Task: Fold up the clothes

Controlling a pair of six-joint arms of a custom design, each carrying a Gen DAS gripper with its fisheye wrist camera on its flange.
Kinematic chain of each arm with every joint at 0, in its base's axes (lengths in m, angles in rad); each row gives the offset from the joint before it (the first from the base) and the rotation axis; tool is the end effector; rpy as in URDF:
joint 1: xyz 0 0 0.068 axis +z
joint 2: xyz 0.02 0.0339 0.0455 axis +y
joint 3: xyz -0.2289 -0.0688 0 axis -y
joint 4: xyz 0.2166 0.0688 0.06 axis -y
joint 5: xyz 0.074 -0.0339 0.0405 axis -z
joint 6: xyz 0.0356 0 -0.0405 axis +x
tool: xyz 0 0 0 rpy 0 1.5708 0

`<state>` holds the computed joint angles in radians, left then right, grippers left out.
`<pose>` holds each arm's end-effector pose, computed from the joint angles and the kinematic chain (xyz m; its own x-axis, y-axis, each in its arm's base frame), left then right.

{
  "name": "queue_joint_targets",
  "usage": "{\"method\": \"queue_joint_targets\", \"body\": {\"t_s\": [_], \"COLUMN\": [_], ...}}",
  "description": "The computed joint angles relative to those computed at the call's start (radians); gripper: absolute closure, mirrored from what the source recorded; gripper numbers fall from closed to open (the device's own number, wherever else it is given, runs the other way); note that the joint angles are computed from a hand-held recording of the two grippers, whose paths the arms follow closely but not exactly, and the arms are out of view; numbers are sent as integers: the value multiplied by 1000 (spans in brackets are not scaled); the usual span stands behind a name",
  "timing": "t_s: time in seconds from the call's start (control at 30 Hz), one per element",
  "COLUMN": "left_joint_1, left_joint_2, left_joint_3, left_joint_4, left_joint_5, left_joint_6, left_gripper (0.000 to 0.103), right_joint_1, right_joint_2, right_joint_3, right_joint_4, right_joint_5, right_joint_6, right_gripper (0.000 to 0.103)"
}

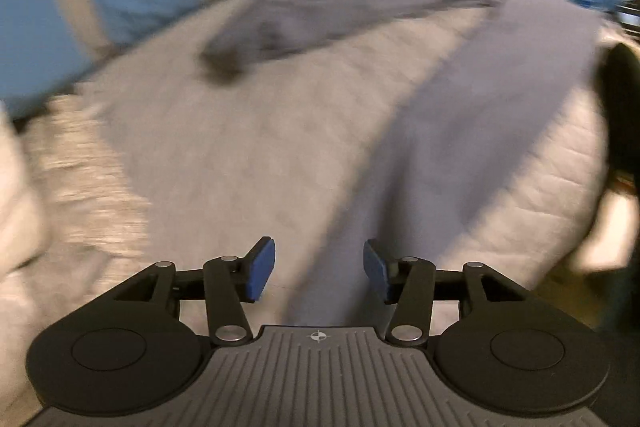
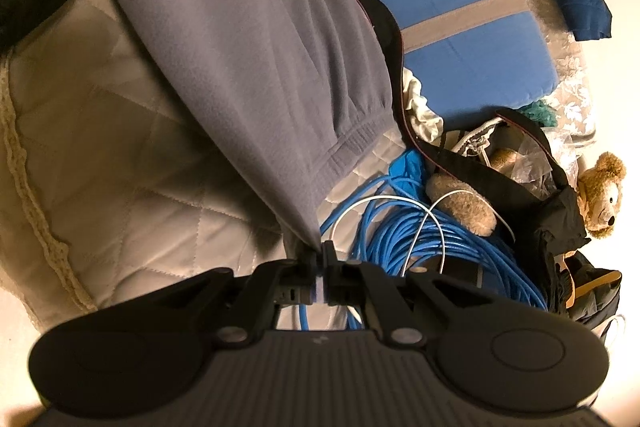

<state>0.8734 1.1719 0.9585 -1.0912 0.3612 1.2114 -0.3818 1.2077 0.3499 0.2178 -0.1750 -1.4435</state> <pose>0.1276 0.1327 0.2337 -0.8333 0.3690 -0.4117 0.3488 0.9286 0.1263 0.2002 -0.0737 0.1378 -0.3057 -0.9298 -0.2050 -0.5196 0.3433 -0.7824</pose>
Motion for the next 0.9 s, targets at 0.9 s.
{"method": "queue_joint_targets", "body": {"t_s": [0.9], "left_joint_1": [56], "left_joint_2": [131], "left_joint_3": [-138], "left_joint_4": [95], "left_joint_5": [-31], "left_joint_6": [73], "left_gripper": [94], "right_joint_1": [27], "right_joint_2": [28], "right_joint_3": [6], "right_joint_4": [20], "right_joint_5": [39], "right_joint_6": [1], "right_gripper": [82]}}
